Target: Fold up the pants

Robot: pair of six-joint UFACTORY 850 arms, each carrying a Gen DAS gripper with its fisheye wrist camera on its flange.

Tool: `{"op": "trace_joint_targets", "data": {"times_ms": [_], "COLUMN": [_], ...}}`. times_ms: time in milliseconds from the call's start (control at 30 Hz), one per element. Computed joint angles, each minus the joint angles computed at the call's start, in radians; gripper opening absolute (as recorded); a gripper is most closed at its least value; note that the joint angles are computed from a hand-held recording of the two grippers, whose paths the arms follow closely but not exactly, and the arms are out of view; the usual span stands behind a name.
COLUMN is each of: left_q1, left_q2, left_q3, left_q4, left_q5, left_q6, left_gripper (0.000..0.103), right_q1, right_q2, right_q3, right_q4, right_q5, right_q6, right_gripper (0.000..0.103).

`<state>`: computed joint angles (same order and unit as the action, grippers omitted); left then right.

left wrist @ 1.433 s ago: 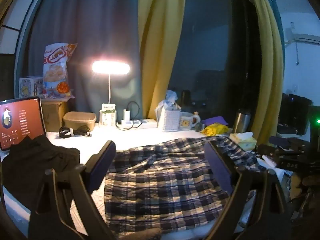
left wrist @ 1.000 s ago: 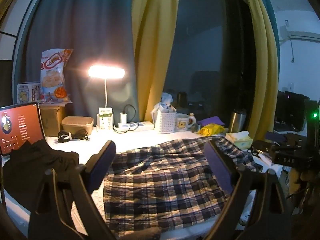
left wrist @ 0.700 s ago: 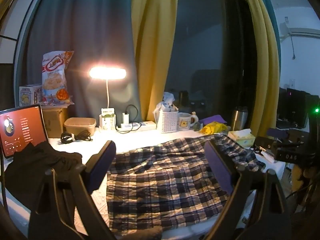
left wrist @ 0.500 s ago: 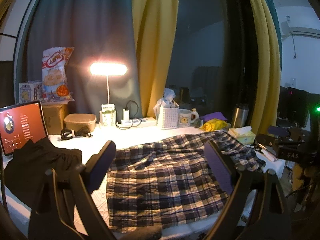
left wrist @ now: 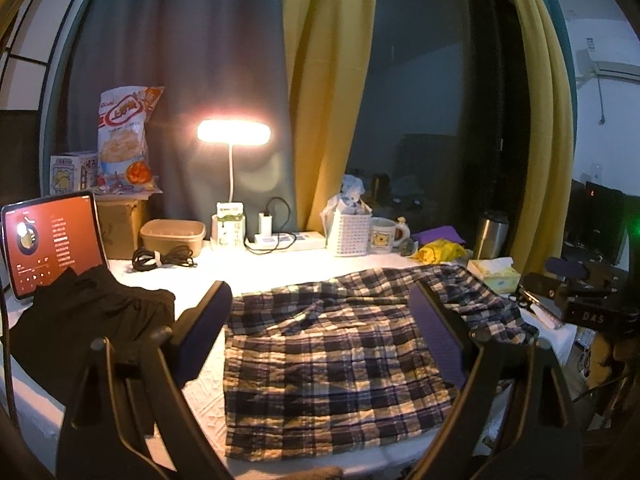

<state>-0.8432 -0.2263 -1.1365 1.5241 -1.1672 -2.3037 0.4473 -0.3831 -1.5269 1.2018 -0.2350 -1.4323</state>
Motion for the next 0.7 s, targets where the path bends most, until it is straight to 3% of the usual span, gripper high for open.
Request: {"op": "trace_joint_targets", "data": {"times_ms": [700], "left_q1": [0.004], "left_q2": [-0.004], "left_q3": [-0.004], "left_q4": [-0.027], "left_q5": [-0.001], "left_q6": [0.021], "left_gripper": [0.091], "right_q1": [0.003], "right_q2": [0.000], "right_q3": [0.001], "right_q4": [-0.006], "right_q5": [0.003], "right_q6": [0.004], "right_gripper": [0.072]}}
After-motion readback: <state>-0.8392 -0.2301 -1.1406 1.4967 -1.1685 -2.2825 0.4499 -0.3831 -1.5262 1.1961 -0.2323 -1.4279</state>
